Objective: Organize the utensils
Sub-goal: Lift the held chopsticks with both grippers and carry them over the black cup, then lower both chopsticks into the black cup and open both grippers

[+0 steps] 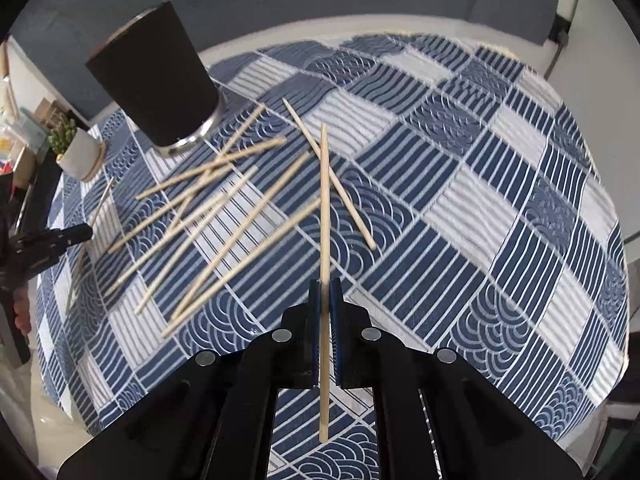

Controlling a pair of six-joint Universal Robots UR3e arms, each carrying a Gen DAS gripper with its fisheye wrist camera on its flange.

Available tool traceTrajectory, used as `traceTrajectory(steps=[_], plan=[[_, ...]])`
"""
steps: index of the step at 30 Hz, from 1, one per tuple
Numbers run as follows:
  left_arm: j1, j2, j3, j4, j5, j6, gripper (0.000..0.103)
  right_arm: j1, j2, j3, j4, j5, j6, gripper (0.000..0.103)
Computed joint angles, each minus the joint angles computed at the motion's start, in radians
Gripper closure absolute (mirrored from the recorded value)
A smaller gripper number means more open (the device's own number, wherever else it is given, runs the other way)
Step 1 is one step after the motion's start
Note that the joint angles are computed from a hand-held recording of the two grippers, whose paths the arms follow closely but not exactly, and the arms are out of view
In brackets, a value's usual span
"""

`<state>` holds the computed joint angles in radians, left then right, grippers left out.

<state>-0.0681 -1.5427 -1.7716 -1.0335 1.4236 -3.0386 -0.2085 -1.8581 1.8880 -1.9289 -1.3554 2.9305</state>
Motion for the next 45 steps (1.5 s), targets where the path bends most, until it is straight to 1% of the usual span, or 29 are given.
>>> traceTrajectory(steps=[5,10,16,20,27,30,33,35,39,42,45], plan=[[0.024,0.046,0.035,-0.026,-0.011,-0.011,0.098,0.023,0.024,-0.08,0.005,0.01,-0.001,0.098],[0.022,0.046,0.109,-0.034,-0.035,-0.041,0.098,0.045,0.056,-0.184,0.025,0.035,-0.005,0.098],[-0.015,0.005,0.244,-0.081,-0.02,-0.087,0.098,0.07,0.125,-0.325,0.066,0.054,-0.002,0.098],[-0.041,-0.033,0.331,-0.109,0.01,-0.111,0.098,0.075,0.176,-0.419,0.091,0.073,-0.032,0.098],[-0.064,-0.074,0.479,-0.14,0.055,-0.204,0.098,0.069,0.309,-0.647,0.152,0.144,-0.117,0.098],[-0.089,-0.103,0.554,-0.157,0.092,-0.24,0.098,0.068,0.374,-0.755,0.177,0.181,-0.152,0.098],[-0.121,-0.14,0.636,-0.178,0.139,-0.288,0.098,0.067,0.451,-0.882,0.219,0.23,-0.193,0.098],[-0.143,-0.178,0.709,-0.206,0.185,-0.326,0.098,0.064,0.502,-0.964,0.26,0.273,-0.225,0.098],[-0.16,-0.221,0.779,-0.202,0.204,-0.398,0.098,0.04,0.601,-1.117,0.36,0.424,-0.312,0.098],[-0.178,-0.258,0.831,-0.18,0.219,-0.445,0.098,0.04,0.674,-1.217,0.388,0.498,-0.348,0.098],[-0.203,-0.316,0.911,-0.166,0.255,-0.478,0.098,0.039,0.748,-1.316,0.412,0.569,-0.371,0.098]])
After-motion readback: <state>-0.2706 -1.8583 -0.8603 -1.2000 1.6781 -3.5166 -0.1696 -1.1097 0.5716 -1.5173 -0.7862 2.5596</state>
